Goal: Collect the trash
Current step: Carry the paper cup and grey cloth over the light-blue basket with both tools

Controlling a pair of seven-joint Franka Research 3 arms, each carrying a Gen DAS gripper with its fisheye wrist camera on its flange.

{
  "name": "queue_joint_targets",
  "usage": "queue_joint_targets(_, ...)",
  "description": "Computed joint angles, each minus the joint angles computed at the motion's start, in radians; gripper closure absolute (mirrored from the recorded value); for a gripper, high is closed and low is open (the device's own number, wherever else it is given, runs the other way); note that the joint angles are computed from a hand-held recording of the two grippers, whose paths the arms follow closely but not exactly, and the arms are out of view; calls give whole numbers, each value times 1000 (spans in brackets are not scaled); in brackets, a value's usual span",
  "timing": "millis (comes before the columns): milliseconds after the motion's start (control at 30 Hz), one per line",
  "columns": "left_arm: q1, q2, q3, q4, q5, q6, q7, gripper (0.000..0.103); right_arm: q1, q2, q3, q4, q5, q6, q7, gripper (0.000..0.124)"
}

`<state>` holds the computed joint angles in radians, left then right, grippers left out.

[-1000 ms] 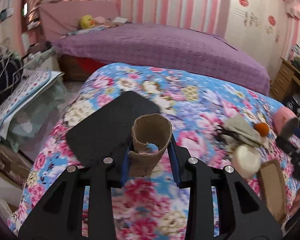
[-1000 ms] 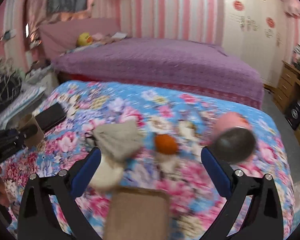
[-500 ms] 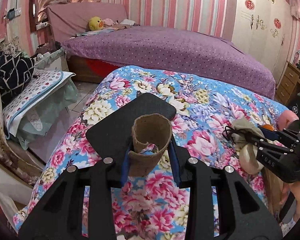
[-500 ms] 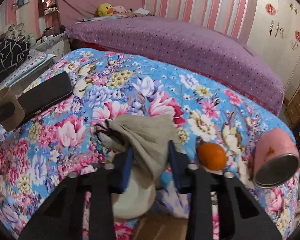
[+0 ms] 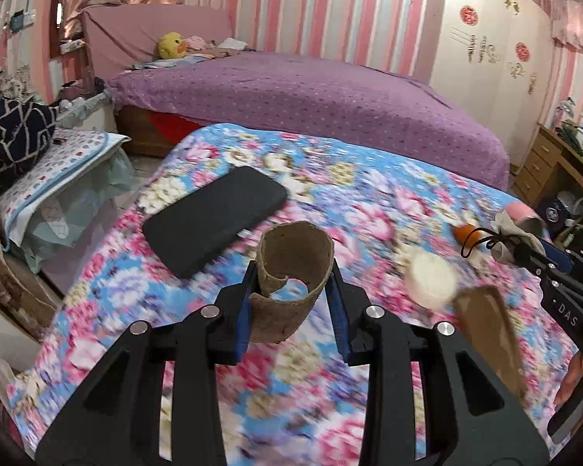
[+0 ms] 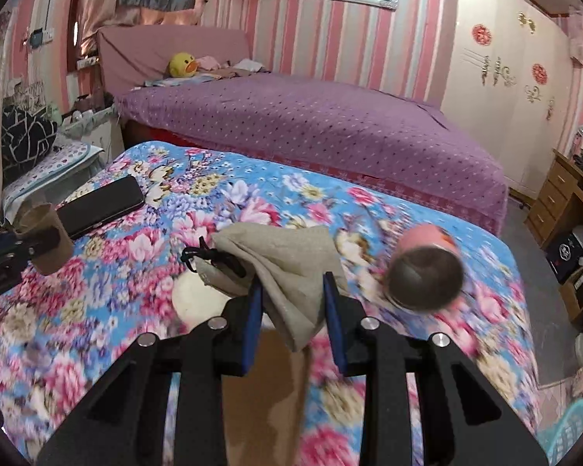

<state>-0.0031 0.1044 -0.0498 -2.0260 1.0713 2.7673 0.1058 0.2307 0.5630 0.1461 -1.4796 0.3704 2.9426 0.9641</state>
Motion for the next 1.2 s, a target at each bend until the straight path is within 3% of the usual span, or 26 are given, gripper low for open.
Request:
queue_joint_targets(167,-20,-8,-13,-10,41,60,-56,70,-117,-145,85,-213,121,77,-109,94)
queue_joint_targets(267,-34,-7,-20,-12,62,92,-79,70,-218,-226,162,-328,255,122,-237,94)
queue_joint_targets(467,-73,-21,-44,-11,97,73,-124,70,-318,-312,225,-437,514,172,-484,94)
queue_joint_targets(667,-112,-33,-73,-5,140,23,-181,70,-409,-370,291,-474,855,182,-821,94)
queue_joint_targets(933,-153,-25,-99,5,146,-37,-186,70,-391,-401,216,-483,1070,129,-1019,94)
queue_joint_targets(1200,-201,0,-113,36,136,-111,-168,70,-333,-401,107,-478,1138,65,-1067,94)
